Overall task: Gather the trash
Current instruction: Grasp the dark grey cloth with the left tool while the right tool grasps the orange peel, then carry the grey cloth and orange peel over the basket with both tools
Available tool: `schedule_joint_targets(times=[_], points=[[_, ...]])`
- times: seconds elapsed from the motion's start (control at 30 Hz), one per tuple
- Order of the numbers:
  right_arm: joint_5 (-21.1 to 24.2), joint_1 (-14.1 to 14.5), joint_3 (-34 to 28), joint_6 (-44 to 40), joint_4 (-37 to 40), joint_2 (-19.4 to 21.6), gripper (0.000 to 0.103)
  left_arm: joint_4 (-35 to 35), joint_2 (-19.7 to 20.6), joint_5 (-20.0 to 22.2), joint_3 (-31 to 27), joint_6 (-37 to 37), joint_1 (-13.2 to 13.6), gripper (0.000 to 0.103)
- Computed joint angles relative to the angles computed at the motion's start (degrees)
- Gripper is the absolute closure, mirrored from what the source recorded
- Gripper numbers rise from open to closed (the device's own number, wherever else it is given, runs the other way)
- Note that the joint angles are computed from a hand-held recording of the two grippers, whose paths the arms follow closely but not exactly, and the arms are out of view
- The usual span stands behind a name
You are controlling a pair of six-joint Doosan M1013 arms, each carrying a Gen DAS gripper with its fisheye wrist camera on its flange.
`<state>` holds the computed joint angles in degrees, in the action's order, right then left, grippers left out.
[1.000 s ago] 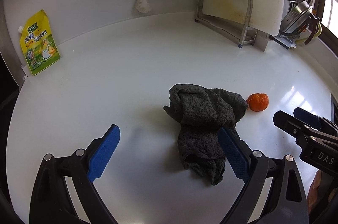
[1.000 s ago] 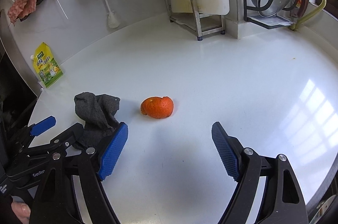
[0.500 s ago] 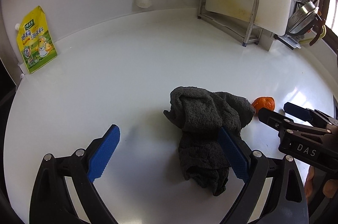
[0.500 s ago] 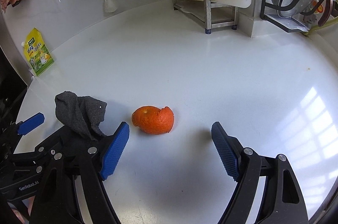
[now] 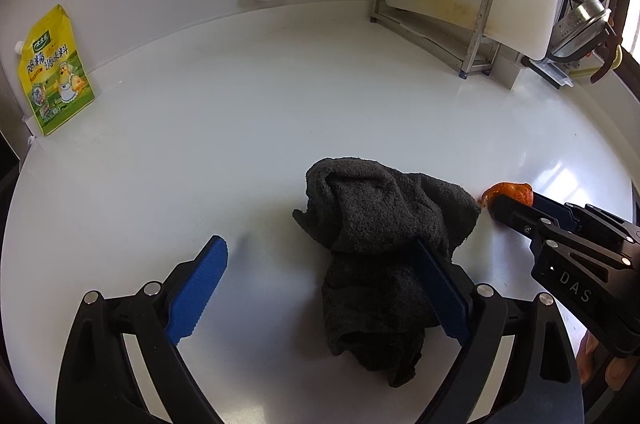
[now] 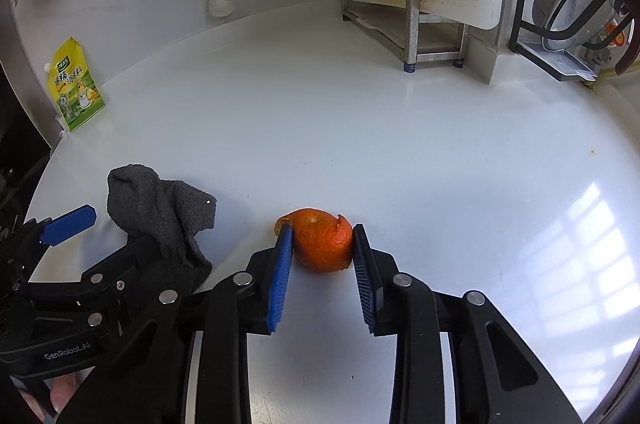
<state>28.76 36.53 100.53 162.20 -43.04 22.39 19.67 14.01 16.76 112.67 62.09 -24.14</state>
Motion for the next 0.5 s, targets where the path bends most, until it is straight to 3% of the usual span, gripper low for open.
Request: schedule_joint_targets(times=[0.13, 0.23, 0.3, 0.4, 0.5], points=[[-0.81, -0.14, 0.68, 1.35, -0.61, -0.49, 0.077, -7.78, 0.69, 1.0, -0.89, 8.7, -0.15, 0.048], [-1.51, -0.22, 1.15, 2.34, -1.18, -0.88, 0.077, -8.49, 0.75, -0.25, -0.78, 9.9, -0.74, 0.068], [-1.99, -0.23, 1.49, 3.22, -1.78, -1.14, 0.078, -9.05, 0.7, -0.62, -0.67, 11.01, -0.94, 0.073], [-2.45, -0.04, 2.07, 5.09, -3.31, -1.54, 0.078, -16.13, 0.27, -1.8, -0.13, 17.63, -0.25, 0.084], [-2.39, 0.53, 2.83, 8.21, -6.26, -2.12, 0.078, -13.92, -0.81, -3.17, 1.12, 15.61, -0.12, 0.088]])
